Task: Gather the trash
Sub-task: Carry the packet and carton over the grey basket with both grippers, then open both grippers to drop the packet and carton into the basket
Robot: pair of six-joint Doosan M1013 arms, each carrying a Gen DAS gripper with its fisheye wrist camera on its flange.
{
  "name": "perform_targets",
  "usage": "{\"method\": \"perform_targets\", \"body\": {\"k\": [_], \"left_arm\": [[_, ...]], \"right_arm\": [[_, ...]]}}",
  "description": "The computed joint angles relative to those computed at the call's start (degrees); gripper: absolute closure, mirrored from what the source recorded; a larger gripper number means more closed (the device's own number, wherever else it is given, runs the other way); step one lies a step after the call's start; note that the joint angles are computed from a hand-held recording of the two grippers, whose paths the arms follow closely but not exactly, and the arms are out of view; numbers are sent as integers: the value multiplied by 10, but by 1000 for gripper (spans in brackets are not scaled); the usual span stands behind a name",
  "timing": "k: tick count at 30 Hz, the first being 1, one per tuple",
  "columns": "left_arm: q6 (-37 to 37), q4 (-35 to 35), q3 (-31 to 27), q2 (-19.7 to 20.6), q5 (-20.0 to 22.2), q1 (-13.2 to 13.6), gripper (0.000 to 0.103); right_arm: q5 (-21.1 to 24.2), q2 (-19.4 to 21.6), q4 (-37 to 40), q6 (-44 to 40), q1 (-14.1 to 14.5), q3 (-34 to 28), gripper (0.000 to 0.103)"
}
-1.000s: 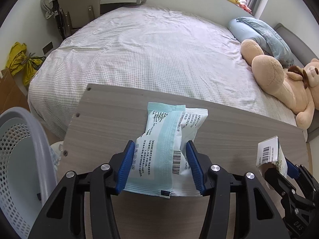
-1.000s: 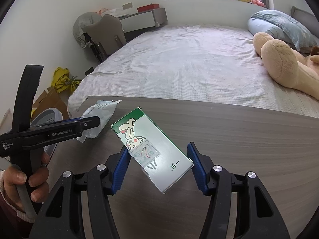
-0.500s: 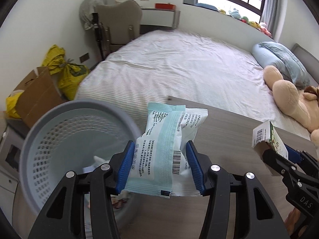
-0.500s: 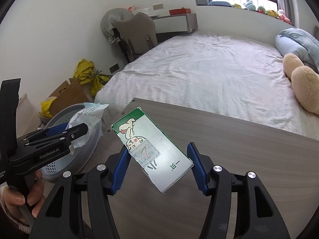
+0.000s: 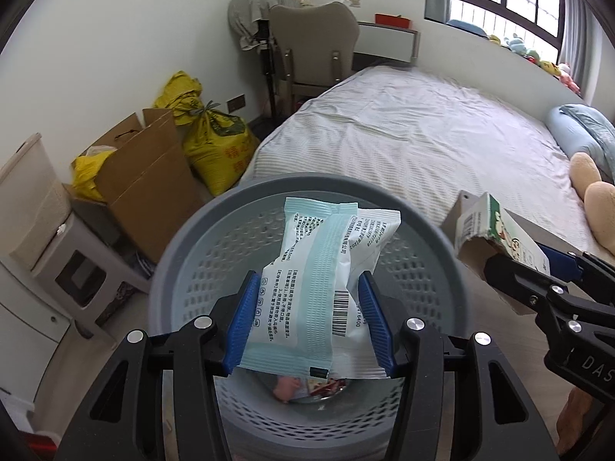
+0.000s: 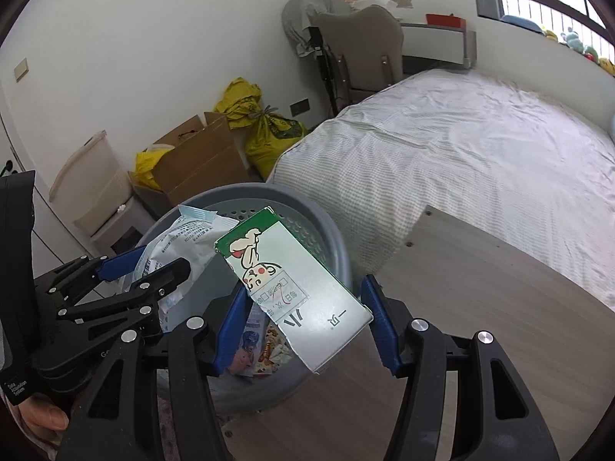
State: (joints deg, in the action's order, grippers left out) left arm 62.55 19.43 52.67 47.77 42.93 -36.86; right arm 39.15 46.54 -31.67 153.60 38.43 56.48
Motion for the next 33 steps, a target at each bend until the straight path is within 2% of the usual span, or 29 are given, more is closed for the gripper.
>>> {"method": "perform_targets", "body": {"k": [5,11,14,17,33], "left_arm": [[-15,4,1,1,5,10,52],[-24,2,-1,4,14,18,51],[-33,4,1,3,12,20,42],[-35,2,2,2,11,21,41],[-68,26,23,-12,0,20,36]], "right_arm": [[25,36,49,-66,-1,-63,46],[45,60,79,-100,-3,-104,45],[47,64,76,-101,-1,-112,39],[52,64,62,-94,1,-114,34],[57,61,50,-83,5,-112,33]]}}
